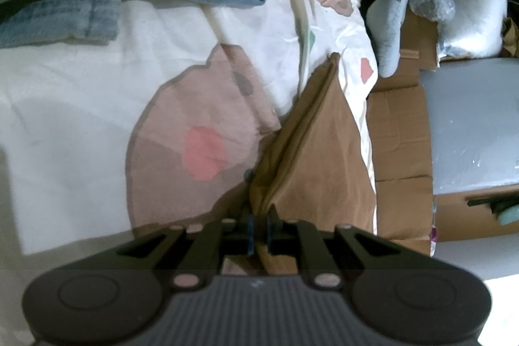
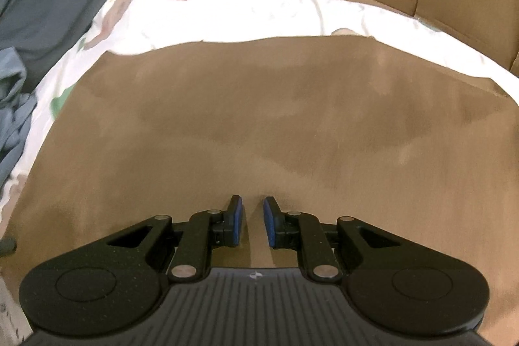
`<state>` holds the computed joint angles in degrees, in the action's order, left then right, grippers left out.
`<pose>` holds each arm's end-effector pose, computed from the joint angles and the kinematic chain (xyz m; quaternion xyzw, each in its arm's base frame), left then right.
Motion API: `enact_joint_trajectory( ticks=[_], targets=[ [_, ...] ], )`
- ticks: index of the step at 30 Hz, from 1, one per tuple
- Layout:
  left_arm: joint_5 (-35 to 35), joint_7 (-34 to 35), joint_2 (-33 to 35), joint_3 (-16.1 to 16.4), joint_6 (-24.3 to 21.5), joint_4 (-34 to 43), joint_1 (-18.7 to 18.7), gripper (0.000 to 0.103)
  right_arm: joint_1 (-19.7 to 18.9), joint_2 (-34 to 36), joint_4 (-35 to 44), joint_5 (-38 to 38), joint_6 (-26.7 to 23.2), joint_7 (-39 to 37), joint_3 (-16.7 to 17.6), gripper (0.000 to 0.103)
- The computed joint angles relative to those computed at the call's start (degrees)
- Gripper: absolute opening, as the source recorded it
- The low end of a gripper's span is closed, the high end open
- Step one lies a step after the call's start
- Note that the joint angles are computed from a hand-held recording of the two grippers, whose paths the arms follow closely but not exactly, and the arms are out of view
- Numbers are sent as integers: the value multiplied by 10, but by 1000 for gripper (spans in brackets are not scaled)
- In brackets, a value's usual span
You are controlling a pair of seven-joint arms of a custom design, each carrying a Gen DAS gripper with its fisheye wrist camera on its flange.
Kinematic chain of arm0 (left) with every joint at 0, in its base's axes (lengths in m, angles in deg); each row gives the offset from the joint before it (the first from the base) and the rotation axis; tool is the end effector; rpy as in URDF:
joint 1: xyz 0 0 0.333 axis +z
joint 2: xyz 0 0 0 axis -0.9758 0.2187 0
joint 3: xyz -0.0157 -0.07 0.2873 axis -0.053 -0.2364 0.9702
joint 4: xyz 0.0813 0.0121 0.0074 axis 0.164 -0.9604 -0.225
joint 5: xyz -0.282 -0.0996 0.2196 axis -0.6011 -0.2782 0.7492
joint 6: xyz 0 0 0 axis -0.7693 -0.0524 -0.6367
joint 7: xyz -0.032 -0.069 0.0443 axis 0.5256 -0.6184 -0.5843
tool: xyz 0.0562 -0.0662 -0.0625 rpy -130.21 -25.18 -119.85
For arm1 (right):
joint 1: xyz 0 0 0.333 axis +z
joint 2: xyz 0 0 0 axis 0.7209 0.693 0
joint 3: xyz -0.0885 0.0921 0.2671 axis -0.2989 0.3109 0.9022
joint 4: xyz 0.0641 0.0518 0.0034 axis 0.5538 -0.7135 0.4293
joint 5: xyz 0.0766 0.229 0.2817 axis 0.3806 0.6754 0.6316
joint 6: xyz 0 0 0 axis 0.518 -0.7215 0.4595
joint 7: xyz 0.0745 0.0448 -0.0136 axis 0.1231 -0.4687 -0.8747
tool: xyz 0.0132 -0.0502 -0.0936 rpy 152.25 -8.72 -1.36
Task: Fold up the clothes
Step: 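Move the right gripper toward the left gripper holding the brown shirt fold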
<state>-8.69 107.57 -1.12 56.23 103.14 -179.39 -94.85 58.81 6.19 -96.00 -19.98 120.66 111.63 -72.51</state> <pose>0.3966 -0.1779 0.3847 0.7700 -0.4499 0.4119 0.1870 0.4048 0.2042 0.4462 -0.5814 0.7582 -0.1744 0.2381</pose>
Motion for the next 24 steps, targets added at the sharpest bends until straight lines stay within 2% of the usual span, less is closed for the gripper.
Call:
enact_joint_trajectory(
  ticks=[9,24],
  targets=[
    [3,-12,5,-1,5,2,-2,7,-23,76,72,-77,1,44,-5,19],
    [-6,-12,12,3,-19,1,7,9,6,200,204,-179,-29,107,-76,19]
  ],
)
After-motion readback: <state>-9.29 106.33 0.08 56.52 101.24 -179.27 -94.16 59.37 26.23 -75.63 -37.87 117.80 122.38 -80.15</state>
